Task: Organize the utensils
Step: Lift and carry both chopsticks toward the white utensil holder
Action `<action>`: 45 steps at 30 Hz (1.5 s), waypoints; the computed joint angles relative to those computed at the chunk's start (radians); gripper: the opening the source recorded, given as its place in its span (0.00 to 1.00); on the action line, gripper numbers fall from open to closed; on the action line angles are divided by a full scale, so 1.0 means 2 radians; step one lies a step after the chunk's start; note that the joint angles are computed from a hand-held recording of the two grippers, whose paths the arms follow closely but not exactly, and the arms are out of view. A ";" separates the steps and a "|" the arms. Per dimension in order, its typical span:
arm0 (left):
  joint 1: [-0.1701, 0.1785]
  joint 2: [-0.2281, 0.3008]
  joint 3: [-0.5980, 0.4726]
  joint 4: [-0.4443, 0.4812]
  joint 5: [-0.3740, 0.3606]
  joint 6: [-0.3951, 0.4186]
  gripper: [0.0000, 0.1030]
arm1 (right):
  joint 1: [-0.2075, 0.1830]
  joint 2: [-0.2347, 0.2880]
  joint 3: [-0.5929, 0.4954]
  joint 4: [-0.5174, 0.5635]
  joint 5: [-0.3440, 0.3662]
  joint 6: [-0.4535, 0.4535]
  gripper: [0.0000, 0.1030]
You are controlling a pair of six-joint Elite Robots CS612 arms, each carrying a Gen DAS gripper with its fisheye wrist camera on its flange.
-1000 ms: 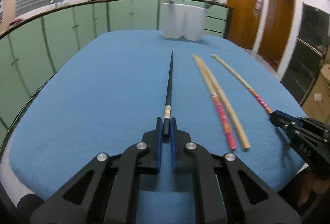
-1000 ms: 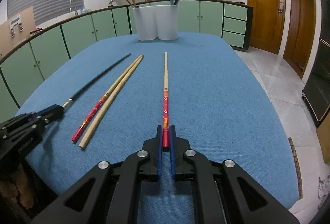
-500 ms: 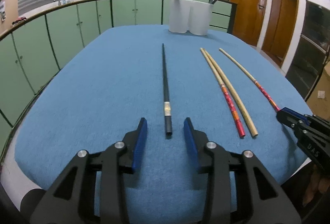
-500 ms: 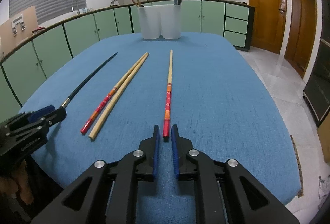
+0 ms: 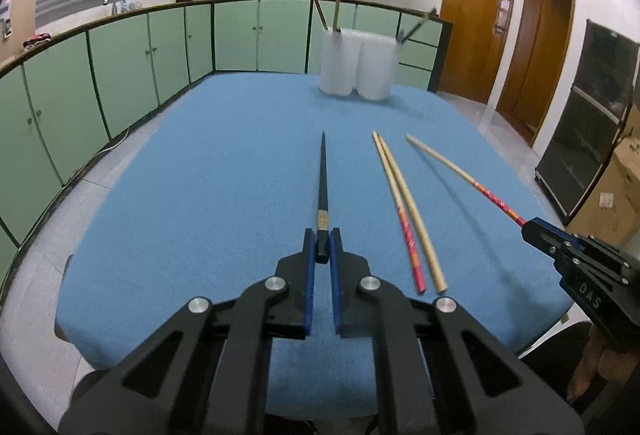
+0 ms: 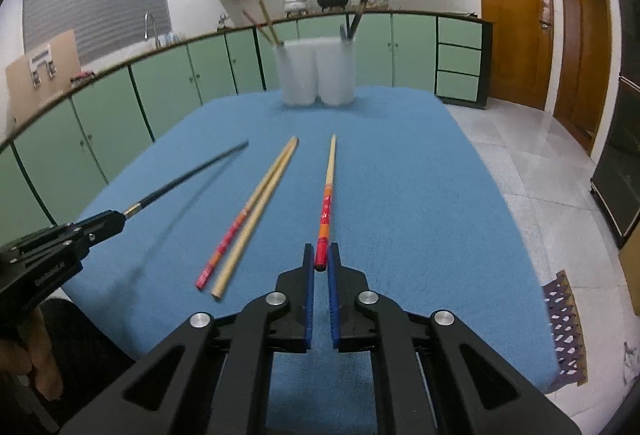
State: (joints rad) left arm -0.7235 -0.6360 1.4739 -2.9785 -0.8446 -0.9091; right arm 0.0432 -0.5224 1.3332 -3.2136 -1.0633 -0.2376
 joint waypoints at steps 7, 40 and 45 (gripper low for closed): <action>-0.006 -0.023 0.006 -0.009 0.021 0.018 0.06 | -0.006 -0.025 0.011 -0.008 0.018 0.002 0.06; 0.032 -0.029 -0.058 -0.024 -0.015 0.155 0.06 | 0.020 -0.014 -0.138 0.155 0.008 -0.100 0.06; 0.040 -0.025 -0.073 -0.010 -0.030 0.167 0.06 | 0.023 -0.004 -0.169 0.194 0.006 -0.116 0.06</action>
